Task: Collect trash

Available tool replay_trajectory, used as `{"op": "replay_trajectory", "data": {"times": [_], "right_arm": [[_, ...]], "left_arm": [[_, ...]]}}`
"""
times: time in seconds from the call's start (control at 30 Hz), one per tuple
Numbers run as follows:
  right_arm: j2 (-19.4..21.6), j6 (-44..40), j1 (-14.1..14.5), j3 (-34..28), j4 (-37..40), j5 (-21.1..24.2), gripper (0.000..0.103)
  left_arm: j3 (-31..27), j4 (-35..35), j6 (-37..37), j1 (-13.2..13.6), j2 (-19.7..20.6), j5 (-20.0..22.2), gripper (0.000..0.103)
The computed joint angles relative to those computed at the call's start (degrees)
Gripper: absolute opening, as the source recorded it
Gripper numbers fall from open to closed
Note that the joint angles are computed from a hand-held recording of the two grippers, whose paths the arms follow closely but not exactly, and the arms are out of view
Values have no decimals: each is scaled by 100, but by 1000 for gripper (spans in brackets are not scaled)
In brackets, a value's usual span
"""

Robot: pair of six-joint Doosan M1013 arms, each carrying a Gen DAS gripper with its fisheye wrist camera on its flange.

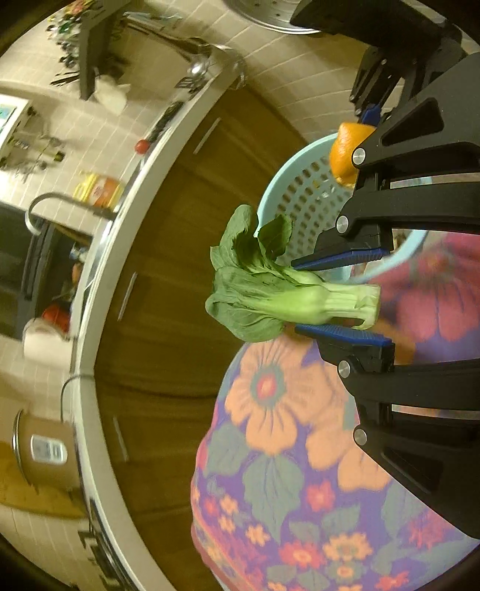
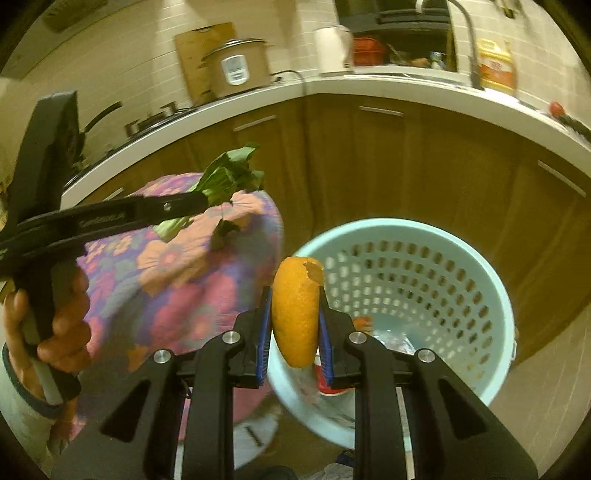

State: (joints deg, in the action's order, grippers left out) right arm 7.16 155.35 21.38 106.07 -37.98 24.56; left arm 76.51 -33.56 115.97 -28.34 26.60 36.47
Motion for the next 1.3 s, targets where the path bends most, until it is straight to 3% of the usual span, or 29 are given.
{"op": "replay_trajectory", "data": {"times": [0.3, 0.6, 0.67, 0.77, 0.83, 1.3], "right_arm": [[-49, 636, -337, 272, -26, 50, 19], [-41, 1010, -513, 372, 36, 38, 23], [-30, 1109, -525, 374, 5, 112, 27], [-41, 1292, -525, 388, -121, 135, 44], [-57, 1333, -518, 391, -167, 143, 45], [-217, 1639, -158, 204, -868, 348, 45]], "left_arm": [[-192, 489, -229, -372, 210, 330, 27], [-306, 804, -339, -530, 324, 439, 28], [-350, 827, -381, -523, 351, 513, 29], [-322, 749, -328, -495, 331, 469, 36], [-277, 705, -275, -480, 289, 382, 42], [232, -155, 343, -184, -201, -19, 42]]}}
